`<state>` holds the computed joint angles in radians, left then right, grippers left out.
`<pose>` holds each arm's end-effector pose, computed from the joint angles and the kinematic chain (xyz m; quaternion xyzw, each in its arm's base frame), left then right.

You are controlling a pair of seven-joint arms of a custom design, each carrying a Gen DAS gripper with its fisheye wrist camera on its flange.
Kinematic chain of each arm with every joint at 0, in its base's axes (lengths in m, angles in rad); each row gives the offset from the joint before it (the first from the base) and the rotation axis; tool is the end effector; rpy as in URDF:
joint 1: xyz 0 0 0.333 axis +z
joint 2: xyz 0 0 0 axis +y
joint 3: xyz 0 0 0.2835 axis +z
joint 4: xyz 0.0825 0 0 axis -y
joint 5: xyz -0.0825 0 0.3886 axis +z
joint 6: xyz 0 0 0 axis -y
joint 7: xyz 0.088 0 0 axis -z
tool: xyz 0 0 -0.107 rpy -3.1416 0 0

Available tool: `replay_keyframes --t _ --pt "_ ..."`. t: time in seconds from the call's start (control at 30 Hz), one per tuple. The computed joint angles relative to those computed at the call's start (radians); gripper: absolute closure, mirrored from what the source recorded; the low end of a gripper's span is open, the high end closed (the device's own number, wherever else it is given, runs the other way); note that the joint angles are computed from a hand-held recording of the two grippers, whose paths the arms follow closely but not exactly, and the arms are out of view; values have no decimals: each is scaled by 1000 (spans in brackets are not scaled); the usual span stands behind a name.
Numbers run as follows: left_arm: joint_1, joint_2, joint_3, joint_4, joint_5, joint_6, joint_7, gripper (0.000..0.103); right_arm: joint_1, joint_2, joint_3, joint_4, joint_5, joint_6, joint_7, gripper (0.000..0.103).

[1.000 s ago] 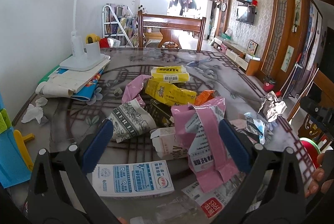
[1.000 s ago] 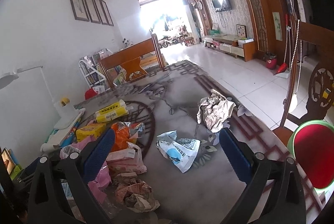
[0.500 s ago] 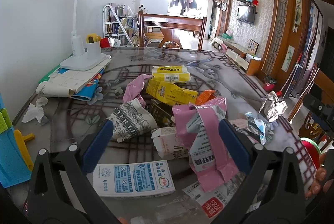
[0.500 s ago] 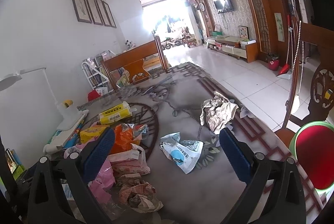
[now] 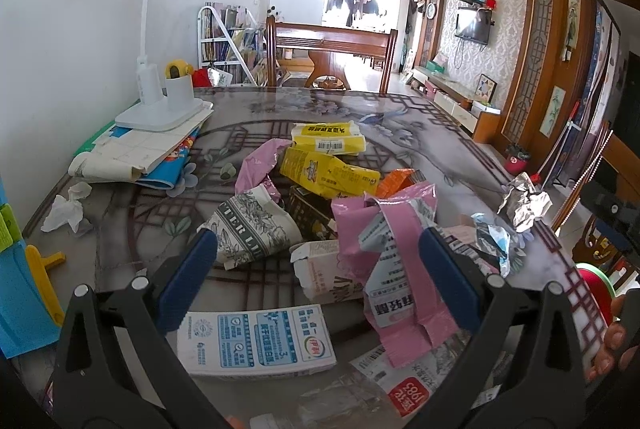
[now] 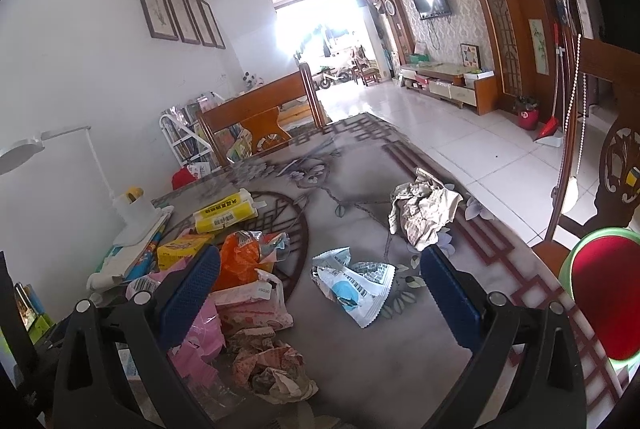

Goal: Collect trash

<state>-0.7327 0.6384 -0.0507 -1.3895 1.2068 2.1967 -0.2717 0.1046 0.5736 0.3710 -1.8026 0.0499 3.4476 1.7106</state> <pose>0.5491 -0.4897 0.3431 -0.7295 0.4876 -0.3007 0.3737 0.6315 0.2722 0.3495 -0.6309 0.5697 -0.1722 0.4977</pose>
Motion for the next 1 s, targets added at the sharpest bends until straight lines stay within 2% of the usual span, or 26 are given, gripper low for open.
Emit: replay_keyframes --t 0.43,0.53,0.6,0.63,0.7,0.77,0.83,0.93,1.0 --pt "5 -3 -1 -9 -4 11 -8 4 -14 3 21 6 -13 -24 -13 7" --pt "7 -5 -2 -10 -5 14 -5 4 -7 -13 14 4 -8 -83 -39 7" --pt "12 -10 -6 -17 -14 18 8 4 -50 -18 63 10 -12 -171 -79 7" --pt "14 -16 -12 -22 -32 4 21 4 -96 -16 116 13 -14 -229 -107 7" --pt "15 -46 -18 -58 -46 -9 21 4 -240 -2 278 6 7 -366 -204 7" --pt "13 -91 -24 -117 -47 -38 -10 4 -323 3 368 -24 43 -441 -288 7" --pt "21 -126 -39 -166 -53 -59 -49 4 -349 -12 389 -60 66 -508 -339 7" --pt "63 -171 -68 -243 -48 29 -103 4 -347 -24 389 -80 88 -595 -401 13" --pt "83 -169 -87 -258 -59 83 -104 5 -343 -40 383 -109 99 -616 -447 16"
